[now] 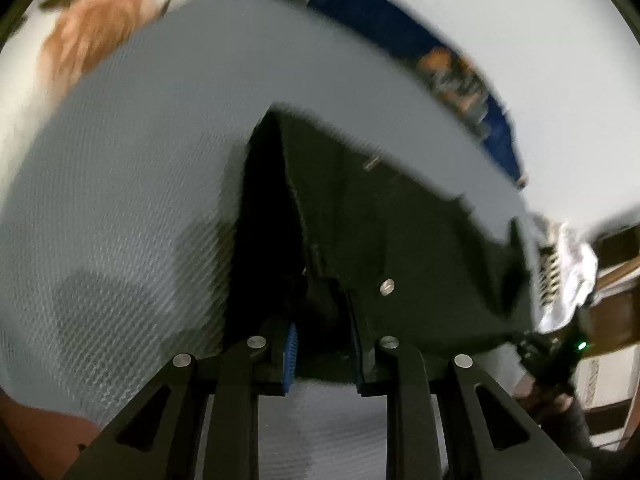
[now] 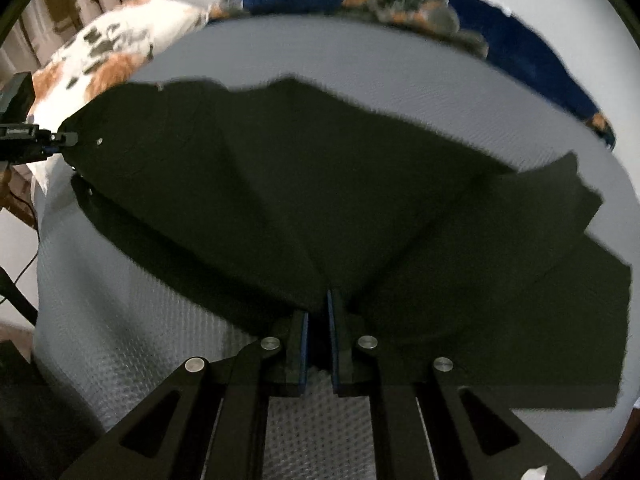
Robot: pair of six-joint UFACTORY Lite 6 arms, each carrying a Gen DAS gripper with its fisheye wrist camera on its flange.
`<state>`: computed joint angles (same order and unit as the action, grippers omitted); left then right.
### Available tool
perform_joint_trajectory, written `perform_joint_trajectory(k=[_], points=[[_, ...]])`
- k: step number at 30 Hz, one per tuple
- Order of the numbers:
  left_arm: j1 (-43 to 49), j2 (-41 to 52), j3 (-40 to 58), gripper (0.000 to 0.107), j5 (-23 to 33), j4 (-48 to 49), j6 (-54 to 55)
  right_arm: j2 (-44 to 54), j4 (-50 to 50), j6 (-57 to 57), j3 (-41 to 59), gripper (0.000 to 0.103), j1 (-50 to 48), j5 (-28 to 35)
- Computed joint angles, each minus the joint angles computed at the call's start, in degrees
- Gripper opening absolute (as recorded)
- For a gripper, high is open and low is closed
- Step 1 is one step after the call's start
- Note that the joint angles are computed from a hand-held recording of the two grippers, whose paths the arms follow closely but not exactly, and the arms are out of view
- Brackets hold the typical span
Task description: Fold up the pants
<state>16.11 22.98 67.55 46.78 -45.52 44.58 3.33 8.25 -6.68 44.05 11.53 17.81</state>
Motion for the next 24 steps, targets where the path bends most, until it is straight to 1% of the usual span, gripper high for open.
perform_joint_trajectory(k=[4,8,11,12,14,15,16,17,18,21,22,23,24], points=[[0.7,0.0,-1.6,0.022,-1.2,0.4,1.3,1.6,-1.6,3.0,-0.8,0.007,1.5,-0.6],[-0.3,-3.9,-3.2,0.023,-2.8,1.6,2.4,-1.1,1.2,0.5,-1.0,0.008,1.2,1.2],[-3.1,-3.7,-4.5,0.025,-6.6,5.2,-0.2,0.4,5.3,-3.5,-1.9,0.008,0.7,0.4],[-3.7,-3.5,-5.0,0.030,-7.9,6.1,-0.8,1.5,6.6,-4.4,-2.1,0.008,0.4,-0.5],[-4.3,-4.7,-6.0,0.033,-9.6,7.7,-2.2,1.6,9.1,-6.2,-2.1,0.009,0.1,-1.0],[-4.3,-5.5,-6.2,0.040,-9.7,8.3,-2.7,1.7,10.6,-7.8,-1.9,0.009,-0.3,-0.6],[-4.8,-6.6,-6.4,0.046,-10.4,11.2,-5.5,1.7,12.3,-9.4,-1.9,0.010,-0.7,-0.5],[-5.7,-7.8,-6.5,0.060,-11.7,16.5,-10.5,2.0,13.8,-11.0,-1.8,0.010,-1.2,-0.5],[-6.3,-8.9,-6.6,0.064,-12.1,20.9,-14.4,2.0,14.9,-12.0,-1.8,0.010,-1.4,-0.4],[-5.4,-12.2,-6.9,0.064,-9.7,24.1,-16.8,1.8,17.2,-13.8,-1.7,0.012,-2.0,-0.3],[-5.4,-13.7,-7.4,0.064,-9.5,25.0,-17.5,1.5,18.0,-14.7,-1.9,0.014,-2.3,-0.4],[-5.7,-15.2,-7.8,0.064,-9.8,26.8,-19.1,1.0,18.5,-15.3,-2.3,0.018,-2.7,-0.4],[-7.1,-18.2,-9.2,0.064,-11.3,30.4,-22.6,0.5,18.6,-15.4,-2.6,0.020,-2.8,-0.5]])
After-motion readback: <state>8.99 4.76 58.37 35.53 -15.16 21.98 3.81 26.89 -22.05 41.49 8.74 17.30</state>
